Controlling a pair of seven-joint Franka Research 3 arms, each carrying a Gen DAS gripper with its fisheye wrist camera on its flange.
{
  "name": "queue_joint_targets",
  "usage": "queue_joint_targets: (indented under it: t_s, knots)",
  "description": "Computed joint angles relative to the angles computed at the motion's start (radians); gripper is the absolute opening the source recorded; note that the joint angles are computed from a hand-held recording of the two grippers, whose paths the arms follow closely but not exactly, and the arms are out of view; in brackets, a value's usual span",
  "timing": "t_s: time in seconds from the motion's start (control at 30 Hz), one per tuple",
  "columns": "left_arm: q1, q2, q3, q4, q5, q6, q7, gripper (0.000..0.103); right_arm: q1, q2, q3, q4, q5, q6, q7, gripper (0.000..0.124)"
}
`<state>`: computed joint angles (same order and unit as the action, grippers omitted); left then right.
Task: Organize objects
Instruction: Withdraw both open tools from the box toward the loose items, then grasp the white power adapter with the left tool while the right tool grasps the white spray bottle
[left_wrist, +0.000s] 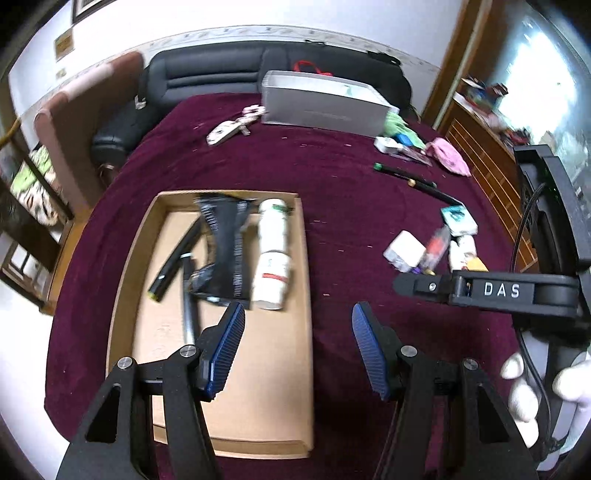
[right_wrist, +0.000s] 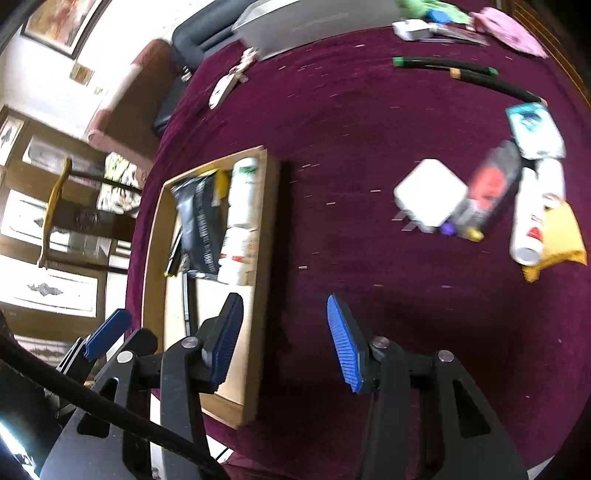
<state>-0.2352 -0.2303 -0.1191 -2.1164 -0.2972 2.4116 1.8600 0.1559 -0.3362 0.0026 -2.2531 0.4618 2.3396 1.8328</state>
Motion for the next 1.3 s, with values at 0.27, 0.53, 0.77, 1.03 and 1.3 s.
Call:
queue_joint_targets:
  t_s: [0.27, 0.53, 0.77, 1.03, 1.3]
  knots:
    - [-0.048, 0.014, -0.060, 0.019, 0.062, -0.003, -0.067, 0.055, -0.079, -0.122, -0.060, -0.128, 0.001, -0.009, -0.012, 0.047]
    - [-0.094, 0.070, -0.092, 0.047, 0.053, -0.025, -0.135, 0.055, -0.179, -0.198, -0.107, -0.194, -0.037, -0.064, -0.044, 0.047]
    - [-0.092, 0.187, -0.110, 0.125, 0.006, -0.044, -0.199, 0.054, -0.257, -0.224, -0.142, -0.230, -0.050, -0.093, -0.072, 0.047]
    - [-0.082, 0.404, -0.149, 0.312, 0.120, 0.037, -0.331, 0.054, -0.295, -0.225, -0.160, -0.250, -0.030, -0.105, -0.107, 0.048]
    - [-0.081, 0.550, -0.198, 0.437, 0.256, -0.008, -0.358, 0.055, -0.334, -0.248, -0.160, -0.271, -0.047, -0.113, -0.101, 0.048]
